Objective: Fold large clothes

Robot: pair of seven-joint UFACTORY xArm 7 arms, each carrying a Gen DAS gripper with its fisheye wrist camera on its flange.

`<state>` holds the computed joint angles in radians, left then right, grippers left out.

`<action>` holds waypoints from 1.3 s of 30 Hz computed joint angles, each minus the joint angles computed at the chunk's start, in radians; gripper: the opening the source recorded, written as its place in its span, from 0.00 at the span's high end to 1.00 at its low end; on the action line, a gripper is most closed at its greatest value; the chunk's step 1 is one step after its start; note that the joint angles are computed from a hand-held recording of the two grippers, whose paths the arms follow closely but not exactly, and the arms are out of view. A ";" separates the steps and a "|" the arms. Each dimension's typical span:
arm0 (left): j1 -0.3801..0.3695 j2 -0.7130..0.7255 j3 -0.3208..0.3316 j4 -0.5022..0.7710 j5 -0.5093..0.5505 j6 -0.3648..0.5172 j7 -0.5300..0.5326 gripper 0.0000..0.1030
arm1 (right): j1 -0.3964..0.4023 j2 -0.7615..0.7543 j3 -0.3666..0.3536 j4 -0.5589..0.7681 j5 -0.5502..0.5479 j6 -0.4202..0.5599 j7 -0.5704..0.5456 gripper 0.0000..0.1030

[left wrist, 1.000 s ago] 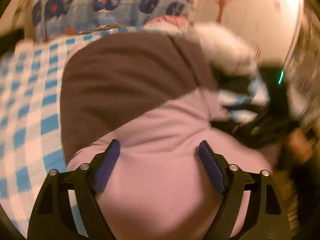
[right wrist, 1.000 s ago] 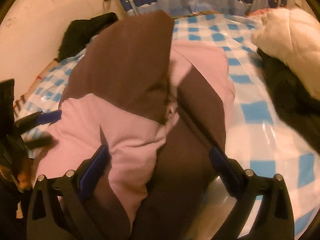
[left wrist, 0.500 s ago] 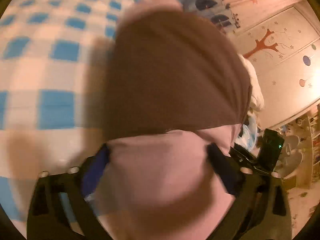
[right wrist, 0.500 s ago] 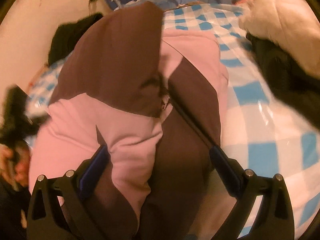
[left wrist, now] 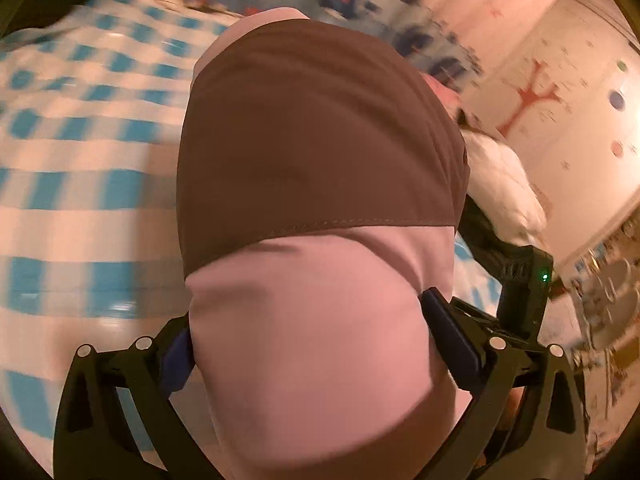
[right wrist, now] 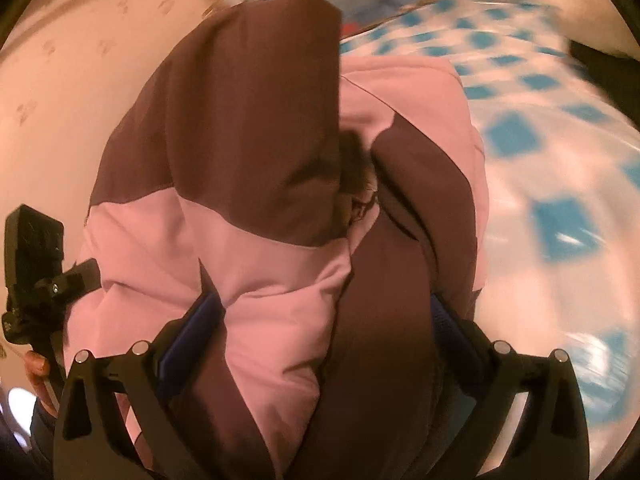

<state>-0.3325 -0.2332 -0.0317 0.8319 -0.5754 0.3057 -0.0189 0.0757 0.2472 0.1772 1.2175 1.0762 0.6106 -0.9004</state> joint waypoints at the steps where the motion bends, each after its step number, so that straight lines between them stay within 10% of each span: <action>1: 0.034 -0.036 -0.001 -0.023 0.042 0.015 -0.034 0.07 | 0.024 0.024 0.008 0.037 -0.040 0.004 0.032 0.05; 8: 0.243 -0.194 0.035 -0.148 0.294 0.119 -0.206 0.07 | 0.138 0.214 0.097 0.247 -0.247 -0.040 0.112 0.05; 12: 0.207 -0.203 0.099 -0.227 0.257 0.075 -0.143 0.06 | 0.091 0.225 0.113 0.250 -0.290 0.026 0.087 0.06; 15: 0.367 -0.290 -0.082 -0.278 0.409 -0.017 -0.321 0.07 | 0.085 0.208 0.098 0.253 -0.333 0.062 0.126 0.07; 19: 0.343 -0.255 -0.101 -0.228 0.530 -0.025 -0.378 0.07 | 0.076 0.206 0.078 0.310 -0.377 0.187 0.232 0.07; 21: 0.440 -0.189 -0.214 -0.177 0.682 0.035 -0.453 0.06 | 0.073 0.138 0.090 0.273 -0.336 0.098 0.204 0.07; 23: 0.420 -0.174 -0.191 -0.188 0.692 0.004 -0.479 0.06 | 0.091 0.103 0.098 0.279 -0.306 0.031 0.187 0.07; 29: 0.425 -0.183 -0.223 -0.169 0.856 0.054 -0.612 0.06 | 0.342 0.357 -0.067 0.584 -0.681 -0.142 0.630 0.07; 35: 0.456 -0.073 -0.292 -0.039 1.068 0.146 -0.741 0.06 | 0.152 0.531 0.182 0.557 -0.558 -0.326 0.572 0.06; 39: 0.426 -0.046 -0.275 -0.014 1.128 0.185 -0.794 0.06 | 0.102 0.591 0.224 0.687 -0.601 -0.132 0.601 0.06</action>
<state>0.0930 -0.2790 -0.3066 0.8175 0.5526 0.4909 -0.8125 0.1781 0.8386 0.4009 1.9047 0.4755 0.4781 -0.2998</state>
